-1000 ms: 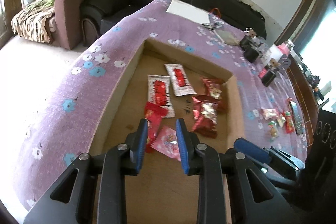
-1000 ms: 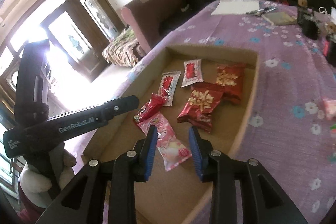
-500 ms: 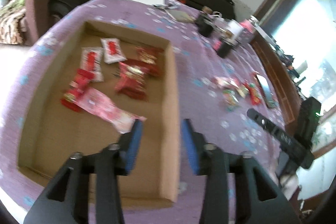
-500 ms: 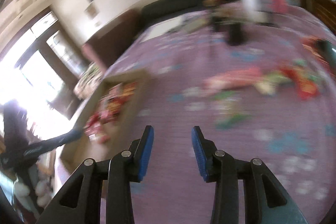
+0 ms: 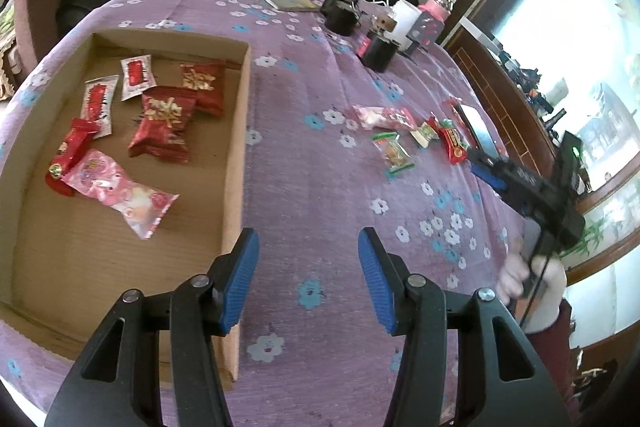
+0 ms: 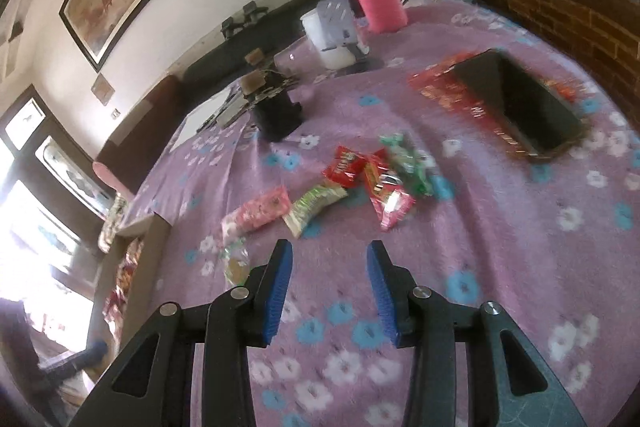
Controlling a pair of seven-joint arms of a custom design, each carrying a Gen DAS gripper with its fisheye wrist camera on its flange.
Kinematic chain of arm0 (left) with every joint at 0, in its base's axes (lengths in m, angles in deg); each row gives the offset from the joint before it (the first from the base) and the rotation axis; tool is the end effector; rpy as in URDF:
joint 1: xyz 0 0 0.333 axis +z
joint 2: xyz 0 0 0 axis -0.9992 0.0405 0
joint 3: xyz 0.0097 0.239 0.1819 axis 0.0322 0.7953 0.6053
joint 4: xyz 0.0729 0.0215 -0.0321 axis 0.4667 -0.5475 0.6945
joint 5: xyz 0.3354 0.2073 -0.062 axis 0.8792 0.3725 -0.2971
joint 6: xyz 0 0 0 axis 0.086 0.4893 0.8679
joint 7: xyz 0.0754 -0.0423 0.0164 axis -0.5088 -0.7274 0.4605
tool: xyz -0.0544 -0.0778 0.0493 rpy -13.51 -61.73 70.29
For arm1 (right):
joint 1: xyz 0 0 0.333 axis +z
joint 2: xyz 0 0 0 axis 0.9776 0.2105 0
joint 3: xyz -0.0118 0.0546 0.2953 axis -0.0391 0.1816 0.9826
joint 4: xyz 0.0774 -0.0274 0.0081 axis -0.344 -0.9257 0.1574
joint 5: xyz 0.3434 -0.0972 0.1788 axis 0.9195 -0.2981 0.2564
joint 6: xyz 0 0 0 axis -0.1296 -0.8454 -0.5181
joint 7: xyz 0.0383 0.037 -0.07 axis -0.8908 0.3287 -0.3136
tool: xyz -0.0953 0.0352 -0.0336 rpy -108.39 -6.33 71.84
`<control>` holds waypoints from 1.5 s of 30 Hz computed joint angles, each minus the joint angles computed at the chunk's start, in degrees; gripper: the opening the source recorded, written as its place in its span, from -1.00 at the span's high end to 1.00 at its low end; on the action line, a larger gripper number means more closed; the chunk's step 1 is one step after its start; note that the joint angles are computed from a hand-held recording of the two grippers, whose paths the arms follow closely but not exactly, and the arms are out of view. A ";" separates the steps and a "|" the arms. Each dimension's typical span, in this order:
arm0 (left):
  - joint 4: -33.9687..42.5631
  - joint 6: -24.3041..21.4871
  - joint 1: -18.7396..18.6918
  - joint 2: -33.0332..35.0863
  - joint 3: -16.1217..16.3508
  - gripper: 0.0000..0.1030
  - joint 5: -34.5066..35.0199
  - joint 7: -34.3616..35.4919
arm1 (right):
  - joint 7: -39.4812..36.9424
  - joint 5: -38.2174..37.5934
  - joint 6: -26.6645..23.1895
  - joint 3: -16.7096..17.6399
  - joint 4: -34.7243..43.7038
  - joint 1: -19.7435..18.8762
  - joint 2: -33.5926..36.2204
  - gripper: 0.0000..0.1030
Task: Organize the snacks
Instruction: 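Grasp a green-labelled snack with the right gripper while the left gripper grasps a clear green-edged packet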
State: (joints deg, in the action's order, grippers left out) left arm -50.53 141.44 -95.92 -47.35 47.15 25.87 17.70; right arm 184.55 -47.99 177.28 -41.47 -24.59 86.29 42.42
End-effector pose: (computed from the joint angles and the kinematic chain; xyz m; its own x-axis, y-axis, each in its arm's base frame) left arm 0.5329 -0.1596 0.3422 -0.0014 -0.9281 0.3724 -0.8543 -0.1925 -0.4828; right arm 0.6349 0.2770 0.3150 0.0571 -0.9003 -0.4315 -0.7851 0.2265 -0.5765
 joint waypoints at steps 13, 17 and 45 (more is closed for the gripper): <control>3.55 -0.74 -2.09 3.44 0.74 0.03 11.00 -7.27 | 11.88 -1.19 -13.63 -14.28 25.89 14.39 15.79 0.24; 6.76 -1.79 -3.44 6.17 1.31 0.03 16.46 -11.55 | 9.22 -1.99 -13.80 -11.80 24.83 12.18 15.17 0.67; 39.47 -8.72 -22.36 32.29 20.28 0.42 55.59 -44.19 | -0.90 5.07 -3.07 2.82 2.96 -1.89 4.44 0.67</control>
State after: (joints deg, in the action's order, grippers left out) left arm -11.07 132.72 -118.27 -15.07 67.43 81.46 -26.49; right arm 183.65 -42.92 174.21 -38.66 -21.63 84.40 46.87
